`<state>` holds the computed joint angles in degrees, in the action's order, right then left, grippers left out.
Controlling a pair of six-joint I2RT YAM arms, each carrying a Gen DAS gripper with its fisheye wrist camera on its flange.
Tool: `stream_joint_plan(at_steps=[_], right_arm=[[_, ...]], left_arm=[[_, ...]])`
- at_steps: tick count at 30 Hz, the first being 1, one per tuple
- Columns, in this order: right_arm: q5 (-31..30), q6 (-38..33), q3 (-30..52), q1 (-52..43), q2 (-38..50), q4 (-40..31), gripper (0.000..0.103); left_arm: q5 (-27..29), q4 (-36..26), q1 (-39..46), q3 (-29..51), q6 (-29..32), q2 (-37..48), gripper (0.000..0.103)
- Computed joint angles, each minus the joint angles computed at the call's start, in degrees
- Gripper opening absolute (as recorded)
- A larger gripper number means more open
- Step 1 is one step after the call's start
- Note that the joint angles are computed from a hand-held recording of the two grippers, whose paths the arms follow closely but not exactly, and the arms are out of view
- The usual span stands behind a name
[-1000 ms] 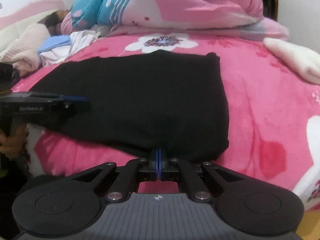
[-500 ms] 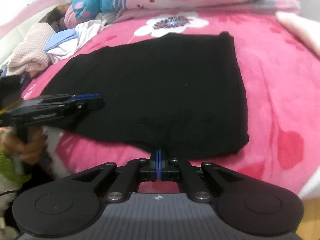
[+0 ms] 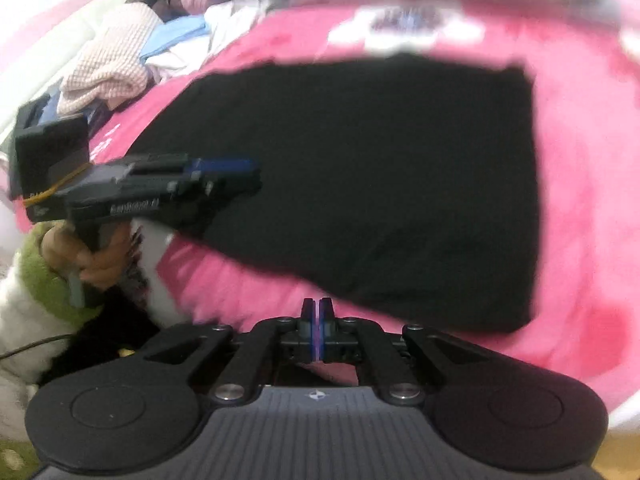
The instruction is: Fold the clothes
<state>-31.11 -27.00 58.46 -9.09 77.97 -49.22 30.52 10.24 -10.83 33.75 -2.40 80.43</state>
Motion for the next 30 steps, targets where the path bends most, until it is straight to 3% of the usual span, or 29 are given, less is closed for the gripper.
stream_joint_plan(at_steps=[7, 10, 12, 16, 19, 22, 25, 26, 30], right_arm=[[-3.6, 4.3, -7.6, 2.3, 0.8, 11.9, 0.001], [-9.4, -0.5, -8.2, -1.8, -1.1, 3.5, 0.001], [-11.5, -2.2, -10.8, -4.7, -4.5, 2.4, 0.001], [-18.6, 3.6, -18.2, -14.2, -12.4, 12.4, 0.001], [-24.1, 14.6, -26.1, -22.1, -13.2, 28.8, 0.001], [-25.6, 29.6, -32.8, -29.7, -4.6, 48.8, 0.0], [-35.0, 45.9, -36.4, -38.5, 3.9, 63.6, 0.001], [-34.8, 47.1, -38.0, -39.7, 2.0, 67.0, 0.002], [-34.6, 49.7, -40.5, -37.5, -8.0, 68.9, 0.002]], left_arm=[[0.3, 0.2, 0.2, -0.1, 0.1, -0.2, 0.011], [0.7, 0.6, 0.3, -0.1, -0.1, -0.1, 0.012], [0.7, 0.8, 0.1, 0.0, -0.2, 0.2, 0.012], [0.3, 1.9, -0.3, -0.8, -0.1, -0.1, 0.015], [-0.1, 3.0, -0.5, -1.4, -0.3, 0.0, 0.015], [-0.2, 4.9, -0.5, -1.9, -1.0, 0.5, 0.015], [-0.3, 6.4, -0.6, -2.3, -1.8, 1.2, 0.015], [-0.4, 6.6, -0.7, -2.4, -2.0, 1.1, 0.015], [-1.4, 7.6, -1.5, -2.8, -2.3, 1.0, 0.018]])
